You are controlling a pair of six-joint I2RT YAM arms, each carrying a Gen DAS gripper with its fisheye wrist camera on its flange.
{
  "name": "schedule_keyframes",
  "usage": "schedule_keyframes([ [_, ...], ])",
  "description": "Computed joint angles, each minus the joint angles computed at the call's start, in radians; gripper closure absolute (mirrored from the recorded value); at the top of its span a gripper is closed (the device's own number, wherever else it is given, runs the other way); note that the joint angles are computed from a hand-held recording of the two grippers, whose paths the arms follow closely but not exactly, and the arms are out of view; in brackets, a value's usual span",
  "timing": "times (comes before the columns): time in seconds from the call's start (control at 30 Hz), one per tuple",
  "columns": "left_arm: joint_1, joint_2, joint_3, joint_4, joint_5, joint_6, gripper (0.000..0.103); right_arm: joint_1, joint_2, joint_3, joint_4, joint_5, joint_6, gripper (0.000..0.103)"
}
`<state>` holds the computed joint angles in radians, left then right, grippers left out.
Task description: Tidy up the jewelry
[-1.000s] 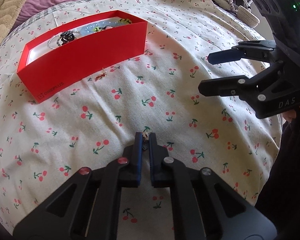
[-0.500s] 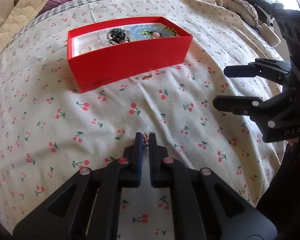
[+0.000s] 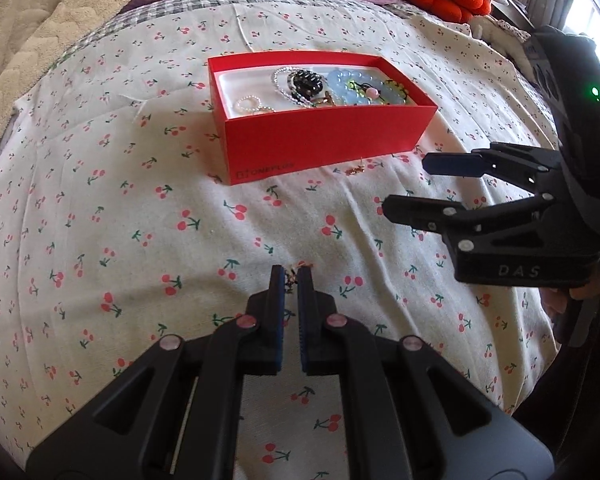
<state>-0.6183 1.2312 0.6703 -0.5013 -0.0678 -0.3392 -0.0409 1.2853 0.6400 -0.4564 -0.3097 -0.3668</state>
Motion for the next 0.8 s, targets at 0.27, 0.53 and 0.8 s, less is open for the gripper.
schedule_keyframes([
  [0.27, 0.042, -0.008, 0.001, 0.0, 0.026, 0.015, 0.096, 0.092, 0.113, 0.037, 0.089, 0.072, 0.082, 0.054],
  [0.53, 0.058, -0.01, 0.001, -0.004, 0.031, 0.015, 0.096, 0.138, 0.157, 0.046, 0.125, 0.103, 0.098, 0.082],
  [0.8, 0.06, -0.013, 0.002, -0.003, 0.031, 0.007, 0.096, 0.096, 0.134, 0.032, 0.096, 0.066, 0.062, 0.093],
])
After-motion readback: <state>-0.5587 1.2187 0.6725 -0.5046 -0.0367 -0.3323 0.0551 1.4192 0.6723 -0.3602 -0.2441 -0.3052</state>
